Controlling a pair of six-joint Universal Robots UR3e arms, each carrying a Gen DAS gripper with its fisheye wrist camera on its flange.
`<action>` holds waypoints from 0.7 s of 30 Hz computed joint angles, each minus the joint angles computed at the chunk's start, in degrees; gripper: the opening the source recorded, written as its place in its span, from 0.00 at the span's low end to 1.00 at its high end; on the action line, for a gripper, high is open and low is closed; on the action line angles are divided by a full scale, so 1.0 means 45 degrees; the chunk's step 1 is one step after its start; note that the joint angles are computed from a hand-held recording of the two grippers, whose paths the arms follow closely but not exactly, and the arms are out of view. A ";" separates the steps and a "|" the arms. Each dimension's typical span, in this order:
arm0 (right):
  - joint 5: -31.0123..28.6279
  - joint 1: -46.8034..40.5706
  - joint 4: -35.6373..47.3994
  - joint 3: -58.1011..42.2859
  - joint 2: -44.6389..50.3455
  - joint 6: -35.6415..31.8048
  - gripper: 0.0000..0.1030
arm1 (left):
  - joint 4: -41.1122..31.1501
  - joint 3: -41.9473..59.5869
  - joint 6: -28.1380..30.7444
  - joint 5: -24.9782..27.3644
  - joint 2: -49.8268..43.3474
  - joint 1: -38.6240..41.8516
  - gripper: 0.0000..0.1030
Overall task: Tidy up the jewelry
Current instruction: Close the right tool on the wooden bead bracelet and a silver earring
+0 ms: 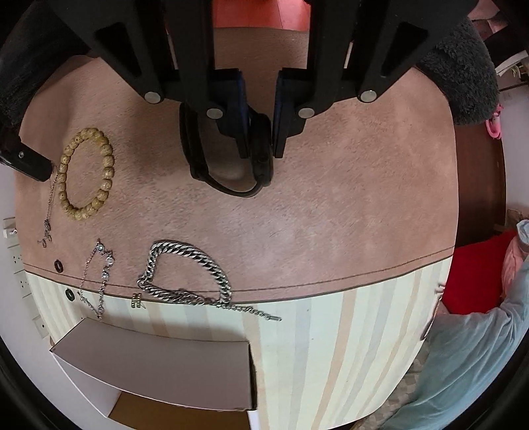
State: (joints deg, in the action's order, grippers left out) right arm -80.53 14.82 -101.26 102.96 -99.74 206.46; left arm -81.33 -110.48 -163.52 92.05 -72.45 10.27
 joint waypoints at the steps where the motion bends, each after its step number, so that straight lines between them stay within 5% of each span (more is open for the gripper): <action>1: 0.0141 -0.0165 -0.0074 0.0120 0.0037 -0.0084 0.14 | 0.0032 -0.0149 0.0083 -0.0016 0.0124 0.0108 0.10; 3: -0.0084 0.0009 -0.0377 0.0052 0.0362 0.0014 0.30 | 0.0132 -0.0365 0.0439 -0.0052 0.0325 0.0424 0.10; 13: -0.1816 0.1620 0.0942 -0.2413 0.2692 0.0630 0.32 | 0.0080 -0.0435 0.0414 -0.0156 0.0465 0.0315 0.10; 17: 0.0126 0.0112 0.0894 -0.0541 -0.0024 0.0649 0.55 | -0.0402 -0.0017 0.0473 -0.0276 0.0581 0.0295 0.10; 21: 0.1163 -0.1196 0.0969 0.1008 -0.2328 0.1028 0.55 | -0.0821 0.0376 0.0274 -0.0466 0.0557 -0.0002 0.10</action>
